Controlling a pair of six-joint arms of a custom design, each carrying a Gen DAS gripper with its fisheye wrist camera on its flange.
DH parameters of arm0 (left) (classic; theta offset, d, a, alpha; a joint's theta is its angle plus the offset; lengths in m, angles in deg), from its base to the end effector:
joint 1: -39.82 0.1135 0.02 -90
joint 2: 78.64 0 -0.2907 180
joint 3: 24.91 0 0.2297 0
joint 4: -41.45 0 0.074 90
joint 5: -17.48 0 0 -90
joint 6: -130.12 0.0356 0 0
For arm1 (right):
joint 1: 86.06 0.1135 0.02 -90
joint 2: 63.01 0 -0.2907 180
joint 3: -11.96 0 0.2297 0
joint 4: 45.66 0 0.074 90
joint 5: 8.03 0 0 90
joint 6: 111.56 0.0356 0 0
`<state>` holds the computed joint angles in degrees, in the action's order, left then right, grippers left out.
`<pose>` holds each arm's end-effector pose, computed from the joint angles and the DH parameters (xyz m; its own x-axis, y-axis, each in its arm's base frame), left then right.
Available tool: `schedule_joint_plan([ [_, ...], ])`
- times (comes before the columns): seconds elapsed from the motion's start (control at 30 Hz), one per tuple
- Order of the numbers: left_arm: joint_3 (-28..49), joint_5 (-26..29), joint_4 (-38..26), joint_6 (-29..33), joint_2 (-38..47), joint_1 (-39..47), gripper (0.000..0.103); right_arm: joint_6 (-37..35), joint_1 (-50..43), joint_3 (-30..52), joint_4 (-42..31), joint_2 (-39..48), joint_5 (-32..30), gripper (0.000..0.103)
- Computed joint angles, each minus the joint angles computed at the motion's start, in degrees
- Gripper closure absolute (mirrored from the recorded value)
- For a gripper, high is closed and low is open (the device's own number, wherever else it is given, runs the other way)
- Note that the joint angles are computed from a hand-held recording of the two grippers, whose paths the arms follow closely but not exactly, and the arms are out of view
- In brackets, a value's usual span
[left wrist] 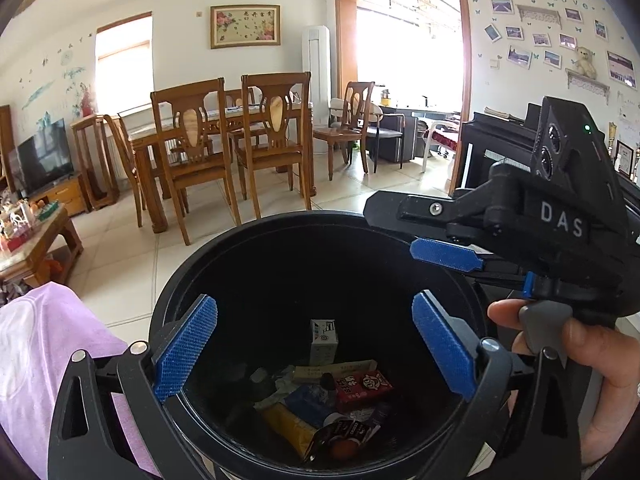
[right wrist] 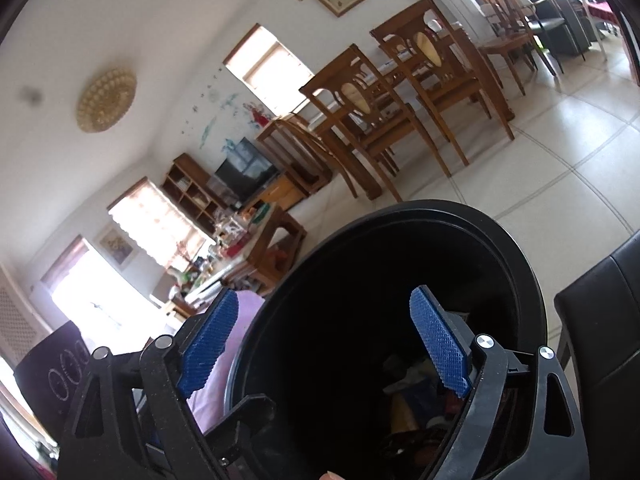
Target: Collect trash
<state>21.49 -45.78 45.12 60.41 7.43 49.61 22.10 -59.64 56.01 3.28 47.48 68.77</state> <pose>0.2614 0.0288 0.1947 -0.4716 0.2329 -0.8505 0.3949 0.9182 0.0325 0.2805 0.1484 0.1426 -0.6285 0.4382 -0.6426 -0.2686 0.6530 0.7081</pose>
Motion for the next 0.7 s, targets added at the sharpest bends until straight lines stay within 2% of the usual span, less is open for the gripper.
schedule_joint_plan([
  [0.33,0.4,1.0,-0.9,-0.2,0.1,0.8,0.005,0.9,1.2,-1.7,-1.6,-3.3,1.1,0.010],
  [0.5,2.9,4.9,-5.7,-2.1,0.1,2.7,0.005,1.1,2.7,-2.4,-3.8,-6.5,2.4,0.007],
  [0.7,3.9,8.1,-11.5,-2.7,-4.1,6.2,0.005,1.2,5.5,-3.9,-7.2,-12.1,5.7,0.007],
])
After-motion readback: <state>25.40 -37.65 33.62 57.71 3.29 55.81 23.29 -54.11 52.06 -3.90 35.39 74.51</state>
